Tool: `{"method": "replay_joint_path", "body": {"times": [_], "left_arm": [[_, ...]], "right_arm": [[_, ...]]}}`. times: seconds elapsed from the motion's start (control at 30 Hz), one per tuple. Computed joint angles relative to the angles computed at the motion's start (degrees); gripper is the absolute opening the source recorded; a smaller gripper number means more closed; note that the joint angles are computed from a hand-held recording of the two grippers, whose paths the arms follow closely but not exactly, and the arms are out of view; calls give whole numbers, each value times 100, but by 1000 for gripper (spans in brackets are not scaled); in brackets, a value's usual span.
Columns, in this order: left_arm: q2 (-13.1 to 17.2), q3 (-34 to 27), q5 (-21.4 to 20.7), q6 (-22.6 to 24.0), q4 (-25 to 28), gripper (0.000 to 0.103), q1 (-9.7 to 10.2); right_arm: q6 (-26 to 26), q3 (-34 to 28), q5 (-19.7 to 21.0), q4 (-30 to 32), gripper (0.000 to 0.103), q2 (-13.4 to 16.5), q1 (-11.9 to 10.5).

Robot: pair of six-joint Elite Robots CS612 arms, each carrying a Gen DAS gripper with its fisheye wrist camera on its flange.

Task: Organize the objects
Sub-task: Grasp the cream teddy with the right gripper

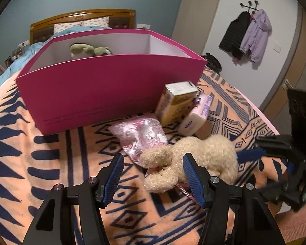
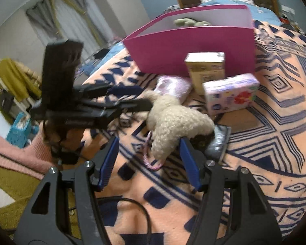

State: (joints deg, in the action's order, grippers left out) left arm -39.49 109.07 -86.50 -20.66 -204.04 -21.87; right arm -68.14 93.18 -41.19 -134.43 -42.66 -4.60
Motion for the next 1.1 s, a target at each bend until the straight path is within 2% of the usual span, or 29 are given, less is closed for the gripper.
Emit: {"method": "replay_joint_path", "body": {"times": [0.1, 0.17, 0.27, 0.4, 0.53, 0.63, 0.67, 0.7, 1.1], "left_arm": [[0, 21, -67, -47, -48, 61, 29], [4, 39, -118, -22, -87, 61, 32], [20, 34, -360, 43, -117, 61, 53], [26, 28, -538, 277, -80, 61, 14], [25, -13, -700, 400, 100, 61, -1], [35, -26, -718, 415, 156, 61, -17], [39, -27, -766, 415, 136, 61, -12], [37, -23, -813, 410, 107, 59, -7], [-55, 28, -971, 342, -159, 51, -25]], "right_arm": [[-52, 60, -171, -185, 64, -19, 10], [53, 51, -143, -279, 64, -5, -26], [469, 39, -73, -641, 64, 48, -99], [1000, -94, -93, -825, 64, 169, -64], [1144, -200, -63, -743, 63, 276, -4], [1330, -193, -98, -985, 53, 324, 22], [1371, -201, -101, -1010, 48, 333, 19], [1392, -216, -92, -992, 47, 340, 9], [1368, -102, 227, -1229, 44, 255, -93]]}}
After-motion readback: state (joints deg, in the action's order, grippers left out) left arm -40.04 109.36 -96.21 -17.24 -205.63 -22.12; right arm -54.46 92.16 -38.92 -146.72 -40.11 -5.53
